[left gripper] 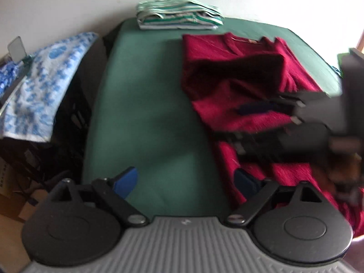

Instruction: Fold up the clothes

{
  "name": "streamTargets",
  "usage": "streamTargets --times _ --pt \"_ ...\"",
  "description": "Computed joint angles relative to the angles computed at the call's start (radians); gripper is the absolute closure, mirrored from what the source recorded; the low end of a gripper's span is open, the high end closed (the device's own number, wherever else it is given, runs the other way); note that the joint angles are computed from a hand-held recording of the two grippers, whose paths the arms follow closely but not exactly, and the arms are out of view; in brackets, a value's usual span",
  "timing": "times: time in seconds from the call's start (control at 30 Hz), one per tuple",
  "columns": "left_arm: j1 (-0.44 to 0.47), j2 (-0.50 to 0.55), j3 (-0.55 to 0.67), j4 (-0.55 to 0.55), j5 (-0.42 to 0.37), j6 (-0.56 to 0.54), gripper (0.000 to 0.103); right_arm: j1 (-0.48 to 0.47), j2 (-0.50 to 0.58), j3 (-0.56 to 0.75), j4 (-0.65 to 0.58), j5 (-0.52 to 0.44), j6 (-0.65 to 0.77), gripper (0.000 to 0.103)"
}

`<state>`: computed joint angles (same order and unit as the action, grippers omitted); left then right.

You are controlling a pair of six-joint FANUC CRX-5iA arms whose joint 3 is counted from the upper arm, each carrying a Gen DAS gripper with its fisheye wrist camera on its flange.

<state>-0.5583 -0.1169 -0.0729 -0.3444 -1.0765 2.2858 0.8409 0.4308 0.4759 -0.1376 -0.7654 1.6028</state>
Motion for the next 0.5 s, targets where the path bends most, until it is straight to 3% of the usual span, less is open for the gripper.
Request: streamTargets --times 0.03,0.07,0.1,0.17,0.33,0.4,0.47,0.5 --pt "-0.006 -0.005 -0.007 0.003 0.013 0.003 0.009 -0.002 0.003 0.001 0.008 0.009 -0.016 0.055" --pt "-0.014 -0.009 -0.011 -0.002 0.025 0.005 0.008 -0.014 0.01 0.02 -0.006 -0.005 -0.027 0.088" --pt "-0.021 -0.009 -0.013 -0.004 0.038 0.002 0.007 -0.031 0.009 0.034 -0.027 -0.018 -0.05 0.098" --pt "-0.014 -0.007 -0.024 0.025 0.08 -0.037 0.004 -0.068 -0.008 0.041 -0.068 -0.014 -0.099 0.097" --pt "0.022 0.046 -0.033 0.15 0.176 -0.227 0.004 -0.17 -0.188 -0.104 -0.2 0.172 -0.127 0.097" --pt "0.036 0.067 -0.043 0.211 0.205 -0.307 0.004 -0.19 -0.275 -0.198 -0.145 0.246 -0.139 0.097" --pt "0.048 0.086 -0.052 0.265 0.226 -0.38 0.017 -0.207 -0.354 -0.284 -0.066 0.298 -0.16 0.097" --pt "0.054 0.094 -0.056 0.284 0.231 -0.408 0.018 -0.205 -0.389 -0.329 0.015 0.299 -0.196 0.097"
